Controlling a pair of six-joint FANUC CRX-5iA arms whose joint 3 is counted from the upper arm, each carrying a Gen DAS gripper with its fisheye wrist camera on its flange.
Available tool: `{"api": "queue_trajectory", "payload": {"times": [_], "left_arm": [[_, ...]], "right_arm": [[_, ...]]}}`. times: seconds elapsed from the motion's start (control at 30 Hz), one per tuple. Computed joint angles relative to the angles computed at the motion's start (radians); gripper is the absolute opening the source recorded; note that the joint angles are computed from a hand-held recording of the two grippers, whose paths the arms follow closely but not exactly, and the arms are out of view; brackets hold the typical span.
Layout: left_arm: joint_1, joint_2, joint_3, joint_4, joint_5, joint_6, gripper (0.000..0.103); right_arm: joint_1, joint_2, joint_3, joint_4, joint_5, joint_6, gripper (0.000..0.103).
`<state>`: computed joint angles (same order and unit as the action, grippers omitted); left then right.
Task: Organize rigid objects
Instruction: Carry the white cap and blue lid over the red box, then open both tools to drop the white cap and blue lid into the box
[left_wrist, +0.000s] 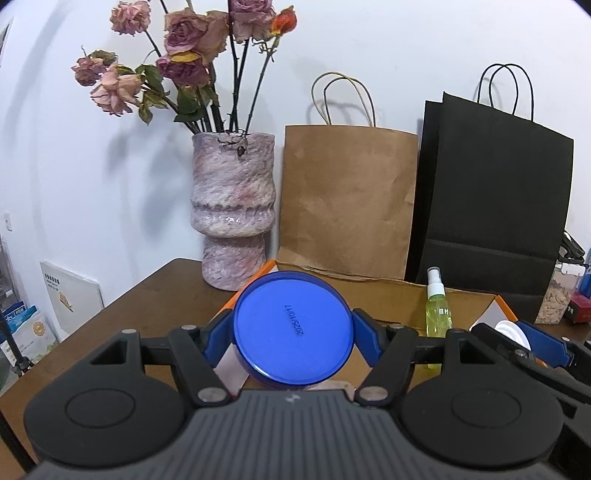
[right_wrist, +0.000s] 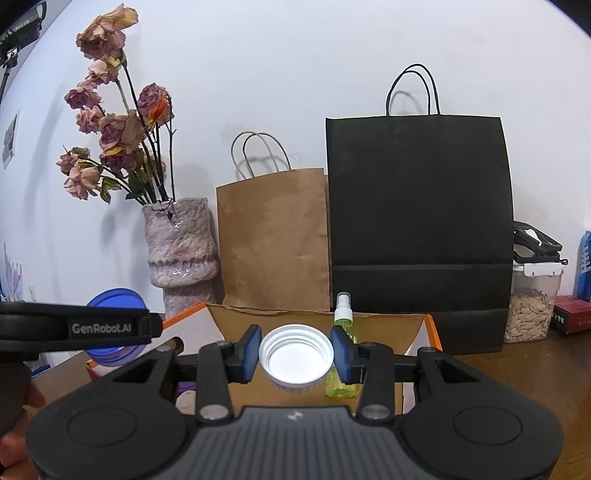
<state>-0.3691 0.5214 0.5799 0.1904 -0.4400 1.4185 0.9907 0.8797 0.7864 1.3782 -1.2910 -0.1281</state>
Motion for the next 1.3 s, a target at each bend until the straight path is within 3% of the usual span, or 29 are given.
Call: {"api": "queue_trajectory", "payload": {"times": [0.4,0.8,1.1,1.17,1.2,1.23,1.27,1.3], "left_arm": [[-0.011,0.107,0.155,0.015,-0.052,-0.019,0.069],[-0.015,0.223,0.346,-0.018,-0.164,0.006,0.069],[-0.015,0.254,0.394,-0.017,-0.196,0.0,0.07],[-0.014,0.254,0.395,-0.016,-0.198,0.002,0.075],[-0.014,0.253,0.394,-0.018,-0.197,0.006,0.089],[-0.015,0.248,0.388,-0.031,-0.19,0.02,0.099],[-0.017,0.241,0.379,-0.047,-0.177,0.033,0.1],[-0.017,0.239,0.375,-0.049,-0.172,0.035,0.1]], "right_arm": [[-0.027,0.017,0.034,-0.019,0.008,0.041,0.04],[-0.045,0.048,0.101,-0.068,0.005,0.105,0.04],[-0.046,0.068,0.143,-0.098,-0.007,0.142,0.04],[-0.045,0.072,0.155,-0.107,-0.013,0.152,0.04],[-0.044,0.074,0.159,-0.113,-0.018,0.153,0.041],[-0.043,0.077,0.165,-0.117,-0.026,0.152,0.052],[-0.042,0.087,0.187,-0.125,-0.042,0.16,0.069],[-0.041,0.093,0.196,-0.125,-0.055,0.155,0.077]]}}
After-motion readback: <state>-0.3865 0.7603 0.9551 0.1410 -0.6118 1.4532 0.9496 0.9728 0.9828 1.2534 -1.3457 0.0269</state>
